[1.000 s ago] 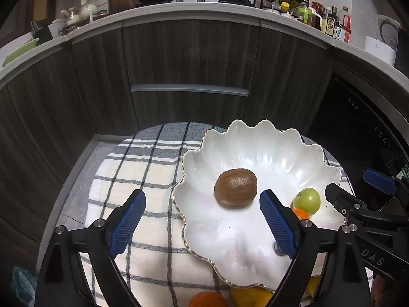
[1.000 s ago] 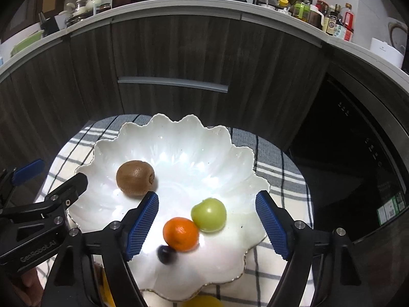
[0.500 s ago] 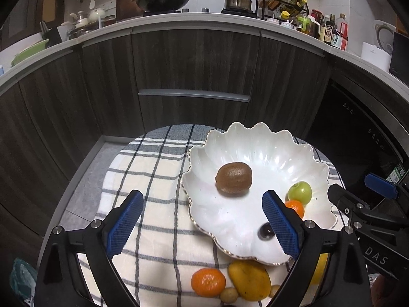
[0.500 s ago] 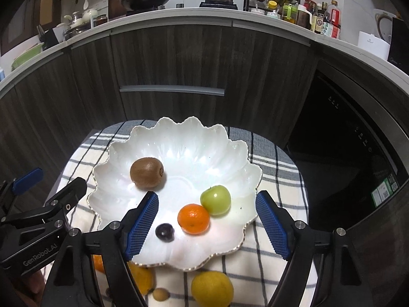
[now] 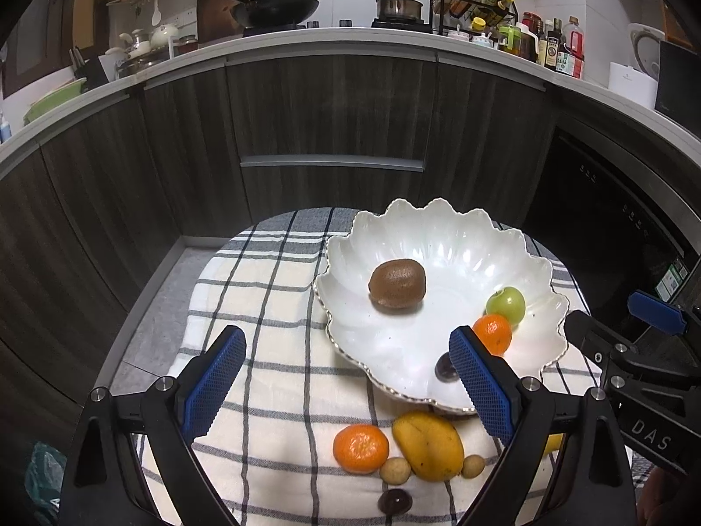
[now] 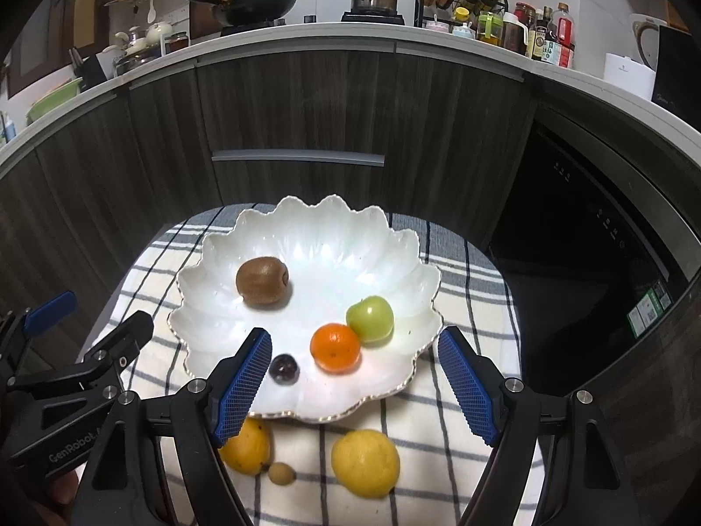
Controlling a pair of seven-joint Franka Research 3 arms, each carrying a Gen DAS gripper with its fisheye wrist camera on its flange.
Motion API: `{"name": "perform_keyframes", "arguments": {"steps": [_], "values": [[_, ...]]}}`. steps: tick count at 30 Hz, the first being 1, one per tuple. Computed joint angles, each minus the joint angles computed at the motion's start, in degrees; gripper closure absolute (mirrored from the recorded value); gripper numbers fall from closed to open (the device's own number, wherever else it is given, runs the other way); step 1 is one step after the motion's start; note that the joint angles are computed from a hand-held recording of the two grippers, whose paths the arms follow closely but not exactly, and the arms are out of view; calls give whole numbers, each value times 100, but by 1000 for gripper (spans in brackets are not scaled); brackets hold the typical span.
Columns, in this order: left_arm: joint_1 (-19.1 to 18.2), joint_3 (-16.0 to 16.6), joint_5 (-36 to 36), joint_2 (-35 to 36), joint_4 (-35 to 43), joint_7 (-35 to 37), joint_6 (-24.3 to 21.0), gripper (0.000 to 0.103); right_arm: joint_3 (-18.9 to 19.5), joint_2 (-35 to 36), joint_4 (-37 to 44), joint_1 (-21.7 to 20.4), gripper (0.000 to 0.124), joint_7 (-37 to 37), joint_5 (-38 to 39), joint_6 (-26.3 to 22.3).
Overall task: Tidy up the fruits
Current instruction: 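Withdraw both tools from the bowl, then move the left tool to the dark plum while the right tool approaches the yellow lemon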
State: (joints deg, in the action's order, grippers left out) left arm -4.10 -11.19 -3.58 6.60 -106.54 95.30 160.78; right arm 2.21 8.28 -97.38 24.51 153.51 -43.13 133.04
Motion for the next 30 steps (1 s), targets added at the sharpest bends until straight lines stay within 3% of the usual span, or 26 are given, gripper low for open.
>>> {"name": "perform_keyframes", "arguments": {"steps": [30], "values": [[-101,137,-442,-547,-1204,607,510,8,282,-364,-809,62,45,610,-161,-151]]}}
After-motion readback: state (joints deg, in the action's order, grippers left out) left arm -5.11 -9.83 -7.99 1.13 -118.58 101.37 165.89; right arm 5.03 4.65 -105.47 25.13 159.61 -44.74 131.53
